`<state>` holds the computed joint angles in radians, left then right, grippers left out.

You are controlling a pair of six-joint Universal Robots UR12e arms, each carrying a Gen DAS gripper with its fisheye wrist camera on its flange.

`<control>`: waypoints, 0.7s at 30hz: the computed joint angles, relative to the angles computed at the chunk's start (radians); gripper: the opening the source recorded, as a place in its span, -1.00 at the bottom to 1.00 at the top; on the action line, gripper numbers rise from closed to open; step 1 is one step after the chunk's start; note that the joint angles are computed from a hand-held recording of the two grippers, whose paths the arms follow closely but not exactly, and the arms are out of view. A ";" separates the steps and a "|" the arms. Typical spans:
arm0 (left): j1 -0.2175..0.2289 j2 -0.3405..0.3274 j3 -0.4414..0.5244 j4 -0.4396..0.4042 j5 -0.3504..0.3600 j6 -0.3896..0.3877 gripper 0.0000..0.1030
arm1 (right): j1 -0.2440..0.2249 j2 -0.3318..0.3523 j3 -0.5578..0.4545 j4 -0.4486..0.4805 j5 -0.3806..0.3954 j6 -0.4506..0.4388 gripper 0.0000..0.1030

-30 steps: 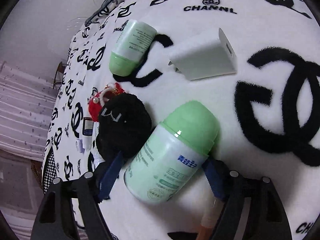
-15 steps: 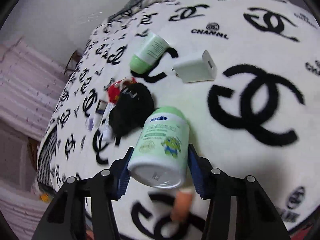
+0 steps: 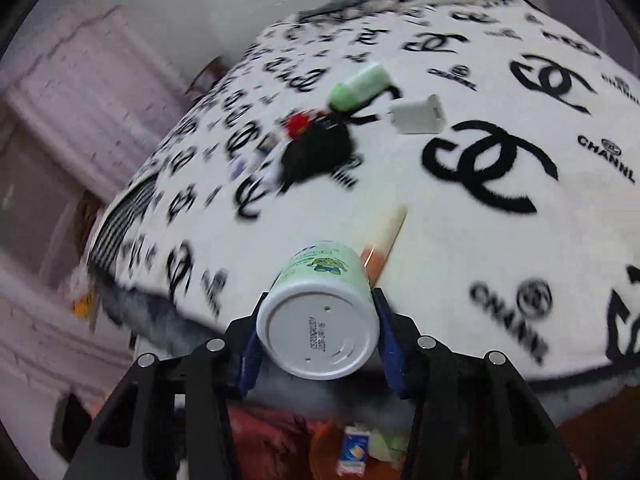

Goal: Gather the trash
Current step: 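Drop the glass bottle and green-capped bottle into the orange basin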

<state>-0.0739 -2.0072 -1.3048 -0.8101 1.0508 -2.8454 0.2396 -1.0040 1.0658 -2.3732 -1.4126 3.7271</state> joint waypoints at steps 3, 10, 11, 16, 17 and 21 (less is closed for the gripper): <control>-0.002 0.002 -0.004 -0.049 -0.007 0.036 -0.25 | 0.009 -0.042 0.068 -0.039 0.044 -0.030 -0.07; -0.021 -0.004 -0.016 -0.251 0.010 0.166 -0.25 | 0.034 -0.134 0.252 -0.040 0.166 -0.118 -0.07; -0.029 -0.015 -0.008 -0.294 0.035 0.180 -0.25 | 0.035 -0.138 0.267 -0.028 0.173 -0.117 -0.07; -0.075 -0.095 0.044 -0.430 0.184 0.176 -0.25 | 0.032 -0.109 0.333 0.101 0.223 -0.086 -0.07; -0.086 -0.117 0.062 -0.462 0.216 0.169 -0.25 | 0.031 -0.093 0.334 0.141 0.228 -0.086 -0.07; -0.121 -0.204 0.135 -0.577 0.331 0.127 -0.25 | 0.038 -0.030 0.316 0.273 0.222 -0.096 -0.07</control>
<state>-0.1951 -2.2117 -1.1699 -1.3869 1.3813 -2.7181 0.2773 -1.0344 1.3815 -2.1000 -1.1905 3.6313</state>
